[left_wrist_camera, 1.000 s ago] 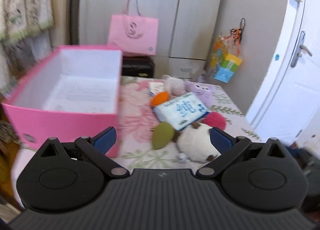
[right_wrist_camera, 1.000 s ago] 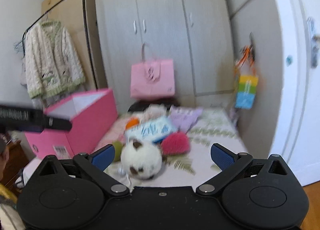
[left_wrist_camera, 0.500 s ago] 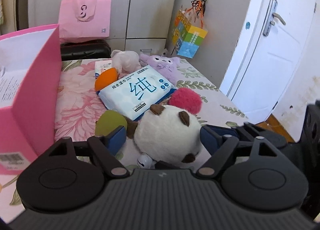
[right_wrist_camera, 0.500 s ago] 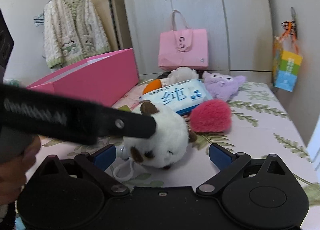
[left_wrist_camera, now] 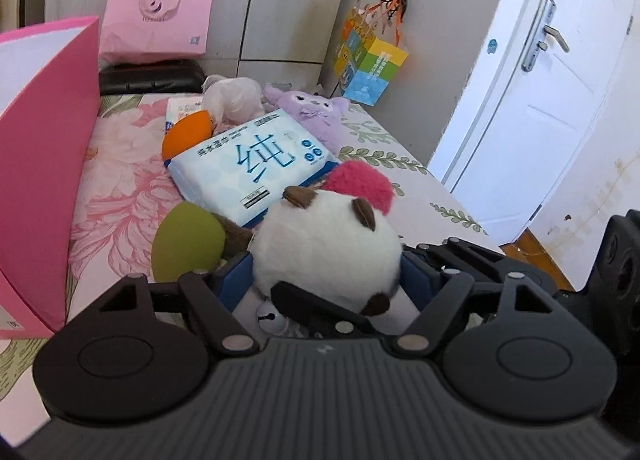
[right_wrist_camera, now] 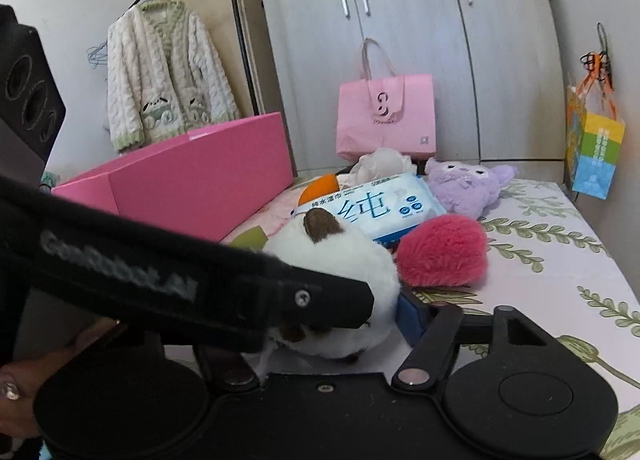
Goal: Organize soft objects
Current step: 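Close the left tool on the white-and-brown plush toy and lift it, then carry the plush toy into the pink box and open the left tool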
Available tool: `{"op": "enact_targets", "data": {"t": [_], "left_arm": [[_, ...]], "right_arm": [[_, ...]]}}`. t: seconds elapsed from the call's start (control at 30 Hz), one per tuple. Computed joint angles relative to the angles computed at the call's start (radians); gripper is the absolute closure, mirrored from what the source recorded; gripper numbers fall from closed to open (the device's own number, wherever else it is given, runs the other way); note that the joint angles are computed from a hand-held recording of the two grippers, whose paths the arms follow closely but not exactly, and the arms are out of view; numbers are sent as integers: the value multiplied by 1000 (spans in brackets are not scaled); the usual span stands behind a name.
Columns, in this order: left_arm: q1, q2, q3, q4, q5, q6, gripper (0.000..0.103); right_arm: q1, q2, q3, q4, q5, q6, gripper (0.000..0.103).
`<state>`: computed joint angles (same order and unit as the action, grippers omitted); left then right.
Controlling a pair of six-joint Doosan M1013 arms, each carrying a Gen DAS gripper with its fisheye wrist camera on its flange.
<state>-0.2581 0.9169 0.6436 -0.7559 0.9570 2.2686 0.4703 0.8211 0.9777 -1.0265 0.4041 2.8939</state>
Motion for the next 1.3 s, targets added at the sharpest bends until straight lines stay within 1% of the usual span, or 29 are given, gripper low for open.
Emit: {"op": "enact_targets", "data": {"t": [0.1,0.27,0.43,0.53,0.8,0.87,0.93,1.0,1.03,1.07,1.13,1.3], "left_arm": [[-4,-24,44,-17,-42,41,30],[-4,-56,101,-81,-103,120,30],[-1,-75,136,-148,-132,173,30],[4,-95,169,-200,-151,227,30],[17,-153,252,-317,-195,341,30],[21,-170,270,-326,-199,350,30],[25,-184,278,-304,-194,327,30],[26,-202,286,-240,-190,278,32],[26,-214,299,-217,-200,264,32],[28,-226,313,-195,-210,250,32],[32,-242,324,-143,-206,195,32],[50,-273,354,-54,-194,105,32]], "right_arm": [[8,-1,2,-63,27,61,33],[14,-10,11,-167,44,140,33],[26,-12,6,-245,85,173,33],[37,-14,6,-302,111,203,33],[62,-29,-2,-371,156,213,33],[67,-34,-9,-355,159,191,33],[72,-39,-23,-283,158,133,33],[74,-43,-39,-188,158,73,33],[76,-43,-47,-142,154,46,33],[78,-45,-49,-117,145,27,33],[87,-43,-59,-83,145,-10,33],[103,-35,-90,73,132,-130,33]]}}
